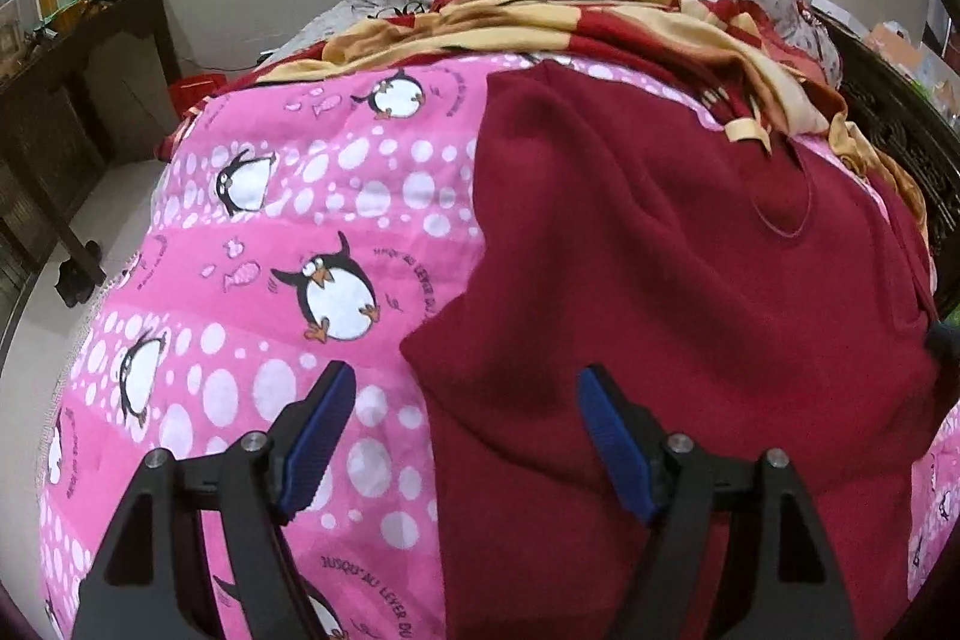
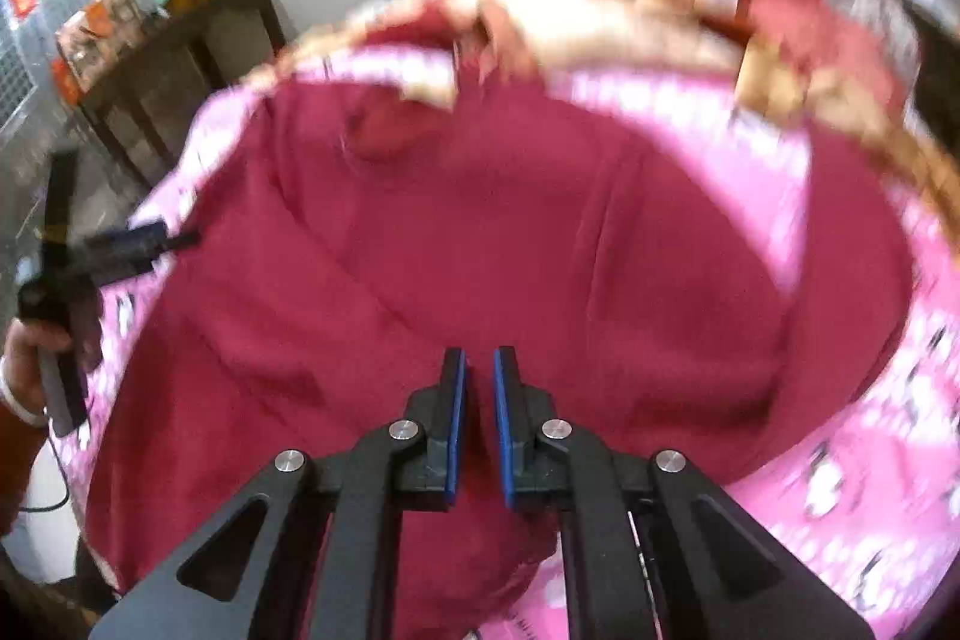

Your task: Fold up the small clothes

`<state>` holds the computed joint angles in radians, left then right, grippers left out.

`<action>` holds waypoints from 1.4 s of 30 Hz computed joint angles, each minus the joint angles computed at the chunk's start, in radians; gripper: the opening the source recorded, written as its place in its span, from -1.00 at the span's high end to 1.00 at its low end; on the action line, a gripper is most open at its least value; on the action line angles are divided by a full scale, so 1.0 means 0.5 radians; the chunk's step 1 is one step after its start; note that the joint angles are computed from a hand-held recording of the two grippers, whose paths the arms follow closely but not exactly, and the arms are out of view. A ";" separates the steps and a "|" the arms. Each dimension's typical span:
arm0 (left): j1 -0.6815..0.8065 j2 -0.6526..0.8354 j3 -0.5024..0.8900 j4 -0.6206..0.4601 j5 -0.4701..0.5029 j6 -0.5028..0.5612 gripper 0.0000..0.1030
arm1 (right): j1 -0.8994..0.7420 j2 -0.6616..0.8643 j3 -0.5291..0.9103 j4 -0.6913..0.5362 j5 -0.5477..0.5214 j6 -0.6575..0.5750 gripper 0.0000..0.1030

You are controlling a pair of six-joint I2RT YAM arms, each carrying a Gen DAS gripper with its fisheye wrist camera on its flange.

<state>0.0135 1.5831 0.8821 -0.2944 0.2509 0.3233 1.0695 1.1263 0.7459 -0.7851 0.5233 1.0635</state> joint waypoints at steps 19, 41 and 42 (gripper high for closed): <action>-0.429 -0.268 -0.288 0.120 -0.102 -0.143 -0.56 | 0.256 0.074 -0.223 0.025 0.060 0.675 0.68; -0.524 -0.136 -0.368 0.319 -0.248 -0.193 -0.65 | 0.031 0.535 0.013 0.367 -0.132 0.476 0.50; -0.523 -0.141 -0.370 0.316 -0.248 -0.191 -0.65 | 0.035 0.529 -0.023 0.418 -0.116 0.484 0.50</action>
